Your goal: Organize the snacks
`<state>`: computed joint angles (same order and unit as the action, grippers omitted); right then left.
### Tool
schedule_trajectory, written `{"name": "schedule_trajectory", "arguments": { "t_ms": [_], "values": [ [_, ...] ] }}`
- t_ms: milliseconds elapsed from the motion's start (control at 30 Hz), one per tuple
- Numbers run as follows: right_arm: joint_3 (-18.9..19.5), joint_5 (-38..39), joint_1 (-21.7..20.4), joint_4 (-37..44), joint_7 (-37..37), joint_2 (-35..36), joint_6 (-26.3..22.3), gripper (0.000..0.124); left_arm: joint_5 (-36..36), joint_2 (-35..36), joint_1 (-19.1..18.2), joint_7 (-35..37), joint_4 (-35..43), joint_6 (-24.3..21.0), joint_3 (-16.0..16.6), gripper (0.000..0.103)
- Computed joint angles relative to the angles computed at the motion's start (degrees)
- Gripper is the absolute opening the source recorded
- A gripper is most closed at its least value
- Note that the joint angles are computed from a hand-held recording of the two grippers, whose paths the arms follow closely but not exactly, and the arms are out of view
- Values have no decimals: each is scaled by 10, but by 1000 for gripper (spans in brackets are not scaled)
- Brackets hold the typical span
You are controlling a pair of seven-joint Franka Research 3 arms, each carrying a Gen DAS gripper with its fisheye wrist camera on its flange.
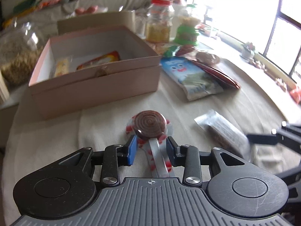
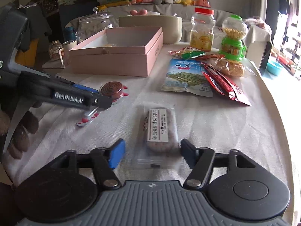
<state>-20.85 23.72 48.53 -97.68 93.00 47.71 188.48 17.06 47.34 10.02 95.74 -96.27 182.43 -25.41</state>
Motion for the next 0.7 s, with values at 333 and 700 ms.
{"name": "schedule_trajectory", "arguments": {
  "t_ms": [333,700],
  "values": [
    [-7,35,18,-7,-7,11,30,93,44,-20,60,6,-79,44,-42,29],
    [64,56,-36,-15,-60,-7,47,103,20,-63,102,-17,-128,-8,-83,27]
  ]
}}
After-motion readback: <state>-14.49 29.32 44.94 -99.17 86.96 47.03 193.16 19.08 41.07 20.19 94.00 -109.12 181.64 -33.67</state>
